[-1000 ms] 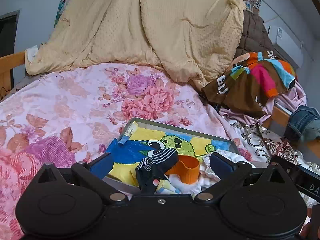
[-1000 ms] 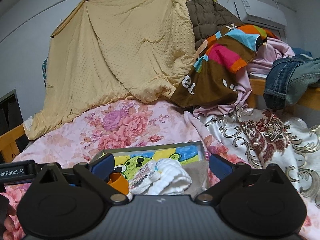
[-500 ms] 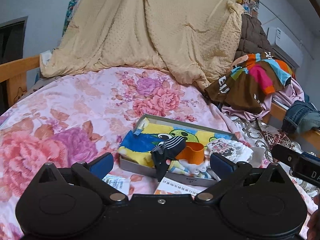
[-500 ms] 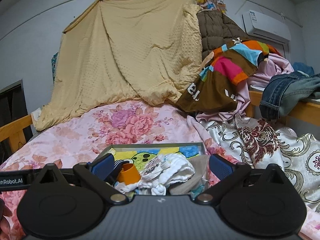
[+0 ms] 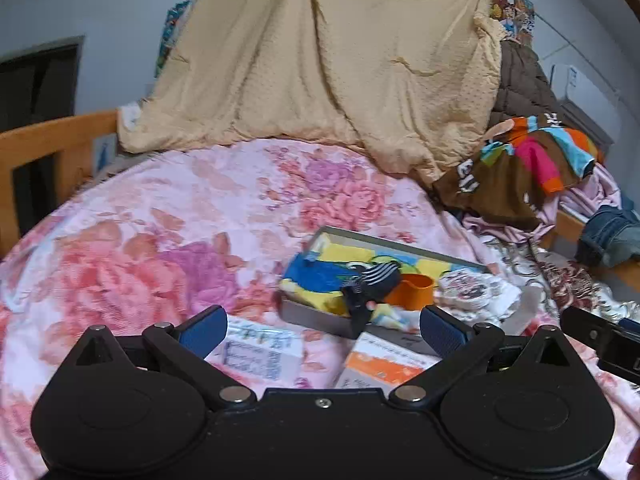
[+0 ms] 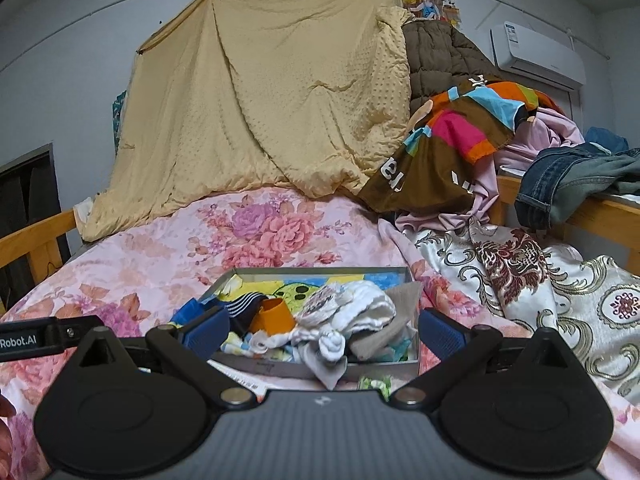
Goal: Organize soft objects
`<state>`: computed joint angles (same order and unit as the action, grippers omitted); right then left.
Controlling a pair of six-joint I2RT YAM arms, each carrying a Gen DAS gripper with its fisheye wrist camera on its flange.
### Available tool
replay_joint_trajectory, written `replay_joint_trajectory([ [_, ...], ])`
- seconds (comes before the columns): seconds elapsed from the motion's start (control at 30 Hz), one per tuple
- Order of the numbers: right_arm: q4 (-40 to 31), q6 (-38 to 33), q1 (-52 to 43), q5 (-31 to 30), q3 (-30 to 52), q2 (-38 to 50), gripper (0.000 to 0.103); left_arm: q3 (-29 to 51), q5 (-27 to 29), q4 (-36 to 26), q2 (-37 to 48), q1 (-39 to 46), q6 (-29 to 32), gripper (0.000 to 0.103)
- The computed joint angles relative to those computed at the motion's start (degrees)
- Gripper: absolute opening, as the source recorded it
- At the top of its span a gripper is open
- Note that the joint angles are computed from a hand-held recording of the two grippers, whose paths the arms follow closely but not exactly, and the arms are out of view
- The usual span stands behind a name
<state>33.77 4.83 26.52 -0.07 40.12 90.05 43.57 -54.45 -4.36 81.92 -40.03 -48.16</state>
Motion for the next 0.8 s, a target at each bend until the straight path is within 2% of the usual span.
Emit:
replay_joint_trajectory([
  [0.37,-1.32,-0.75,4.47,4.13,-6.57,-6.25,0.103,-2.76,-5.88,-10.42,-3.71,-7.06,-9.74,0.102],
  [0.8,-2.74,0.46,6.91,6.65,-11.9,-11.87,0.103,-1.48,-7.35,-23.72,-2.82,-12.27,-22.03,0.102],
])
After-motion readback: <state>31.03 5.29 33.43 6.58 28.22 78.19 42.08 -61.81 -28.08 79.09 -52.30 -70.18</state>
